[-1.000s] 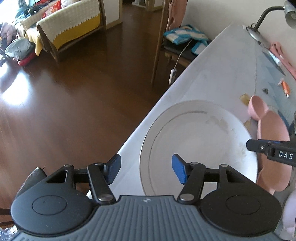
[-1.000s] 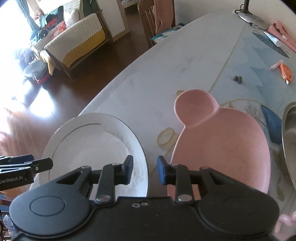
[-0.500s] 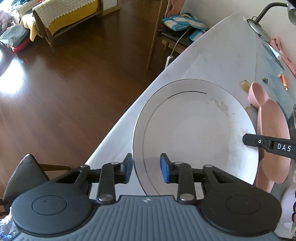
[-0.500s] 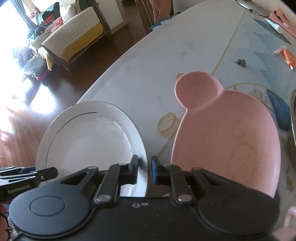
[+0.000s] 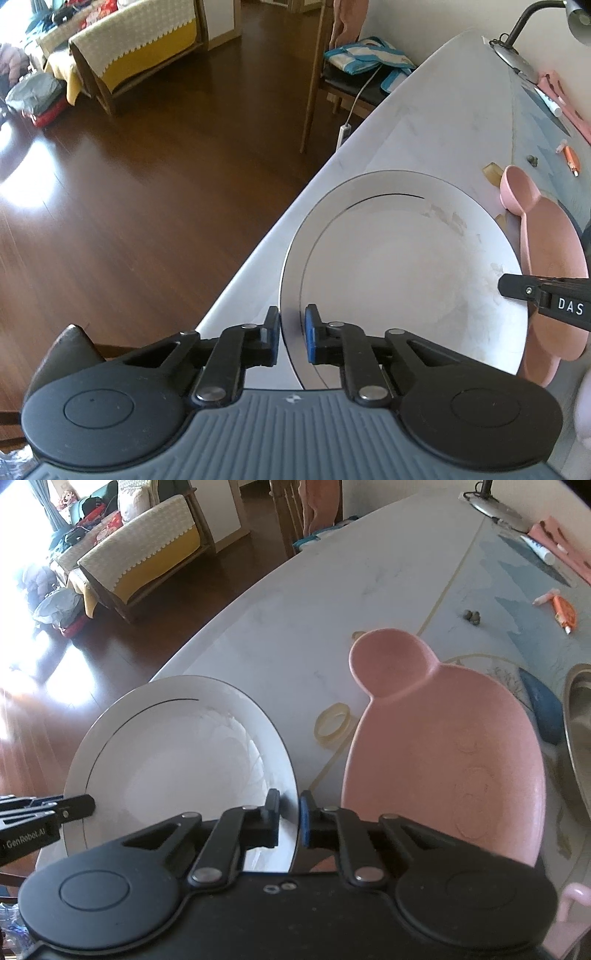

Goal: Organize plates and bowls
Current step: 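Close the left tool on the plate rim while the right tool closes beside it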

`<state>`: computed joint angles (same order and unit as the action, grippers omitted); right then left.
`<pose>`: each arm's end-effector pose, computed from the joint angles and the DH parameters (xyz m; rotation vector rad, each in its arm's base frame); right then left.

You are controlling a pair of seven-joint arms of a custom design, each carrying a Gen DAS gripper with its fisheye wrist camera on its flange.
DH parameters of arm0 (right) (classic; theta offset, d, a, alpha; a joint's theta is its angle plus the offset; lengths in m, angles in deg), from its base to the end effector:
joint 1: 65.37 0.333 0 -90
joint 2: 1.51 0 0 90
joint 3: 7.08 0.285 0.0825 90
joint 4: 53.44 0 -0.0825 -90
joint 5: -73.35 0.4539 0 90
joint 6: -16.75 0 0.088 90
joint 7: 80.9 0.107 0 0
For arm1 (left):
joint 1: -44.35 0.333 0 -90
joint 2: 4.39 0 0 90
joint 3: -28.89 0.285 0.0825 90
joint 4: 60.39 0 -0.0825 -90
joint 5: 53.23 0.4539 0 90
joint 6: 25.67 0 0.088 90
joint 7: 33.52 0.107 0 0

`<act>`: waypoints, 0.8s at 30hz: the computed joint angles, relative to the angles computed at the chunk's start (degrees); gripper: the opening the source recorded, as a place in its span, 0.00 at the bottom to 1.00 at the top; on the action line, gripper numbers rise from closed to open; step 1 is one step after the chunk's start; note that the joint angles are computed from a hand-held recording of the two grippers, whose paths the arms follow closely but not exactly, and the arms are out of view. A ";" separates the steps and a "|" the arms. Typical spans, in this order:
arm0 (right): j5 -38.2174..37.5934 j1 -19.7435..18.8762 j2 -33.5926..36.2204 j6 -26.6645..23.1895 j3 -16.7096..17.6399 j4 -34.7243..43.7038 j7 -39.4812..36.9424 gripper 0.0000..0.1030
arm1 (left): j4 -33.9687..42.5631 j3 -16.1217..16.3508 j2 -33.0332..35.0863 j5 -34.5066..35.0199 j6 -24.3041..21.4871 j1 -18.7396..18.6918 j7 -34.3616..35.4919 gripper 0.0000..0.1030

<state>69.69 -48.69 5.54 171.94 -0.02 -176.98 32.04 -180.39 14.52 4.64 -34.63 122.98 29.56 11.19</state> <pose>0.5848 0.2593 0.3130 -1.9961 1.8762 -0.2524 0.5643 -0.3207 0.3112 -2.0817 1.9936 -0.4678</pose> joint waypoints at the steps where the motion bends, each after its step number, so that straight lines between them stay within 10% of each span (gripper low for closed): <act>1: -0.73 0.17 -0.40 0.29 -0.08 -0.38 0.57 0.10 | -0.43 0.06 -0.40 0.32 0.16 -0.01 -0.11 0.10; 24: -0.14 1.74 -4.54 2.61 -0.76 -5.82 9.21 0.07 | -8.75 1.10 -7.14 -2.45 8.29 1.00 6.18 0.04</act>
<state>69.55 -46.95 0.99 174.56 -0.78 -182.80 41.25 -189.14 15.61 -2.50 -37.08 131.27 30.56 17.37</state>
